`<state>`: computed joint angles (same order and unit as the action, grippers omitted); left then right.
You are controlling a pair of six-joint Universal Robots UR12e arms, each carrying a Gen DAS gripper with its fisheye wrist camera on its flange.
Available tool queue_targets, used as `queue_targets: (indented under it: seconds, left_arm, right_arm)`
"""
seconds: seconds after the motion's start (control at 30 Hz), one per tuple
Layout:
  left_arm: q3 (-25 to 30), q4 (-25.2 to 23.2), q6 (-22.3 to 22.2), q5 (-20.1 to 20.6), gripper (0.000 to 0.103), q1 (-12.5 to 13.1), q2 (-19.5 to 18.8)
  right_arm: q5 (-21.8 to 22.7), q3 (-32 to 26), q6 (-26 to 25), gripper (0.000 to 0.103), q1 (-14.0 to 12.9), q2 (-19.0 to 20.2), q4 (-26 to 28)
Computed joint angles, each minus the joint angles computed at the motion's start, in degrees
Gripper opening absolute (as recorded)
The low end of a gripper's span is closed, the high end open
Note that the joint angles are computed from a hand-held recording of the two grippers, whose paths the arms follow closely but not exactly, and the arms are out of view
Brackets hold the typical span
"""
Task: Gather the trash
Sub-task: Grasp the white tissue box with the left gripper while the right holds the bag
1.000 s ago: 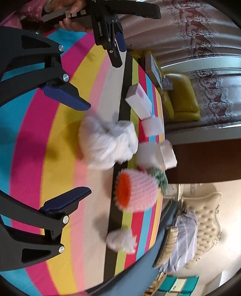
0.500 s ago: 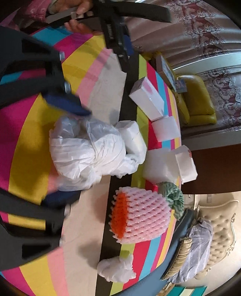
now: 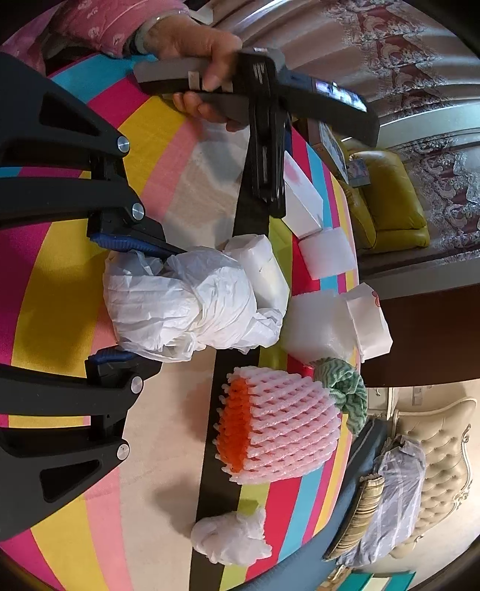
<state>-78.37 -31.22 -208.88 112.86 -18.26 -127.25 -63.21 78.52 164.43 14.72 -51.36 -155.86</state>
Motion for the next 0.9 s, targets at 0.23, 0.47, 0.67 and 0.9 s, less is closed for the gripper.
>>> queue_targets:
  seconds: [0.23, 0.47, 0.67, 0.9]
  left_arm:
    - [-1.88, 4.13, 2.69, 8.50, 0.068, -2.85, 0.78]
    - [-7.73, 9.34, -0.33, 7.83, 0.068, -5.07, 4.21]
    - [-12.30, 15.24, -1.41, 8.55, 0.068, -7.64, 6.14]
    - [-14.24, 19.32, 0.25, 9.44, 0.068, -10.15, 7.04]
  right_arm:
    - [-0.15, 0.58, 1.68, 0.040, -0.24, -0.12, -2.02]
    - [-1.03, 3.37, 1.42, 0.040, -0.16, -1.47, -6.17]
    - [-0.73, 7.77, 1.30, 0.040, -0.53, -3.78, -10.49]
    - [-0.61, 13.78, 1.97, 0.040, -1.60, -7.18, -17.01]
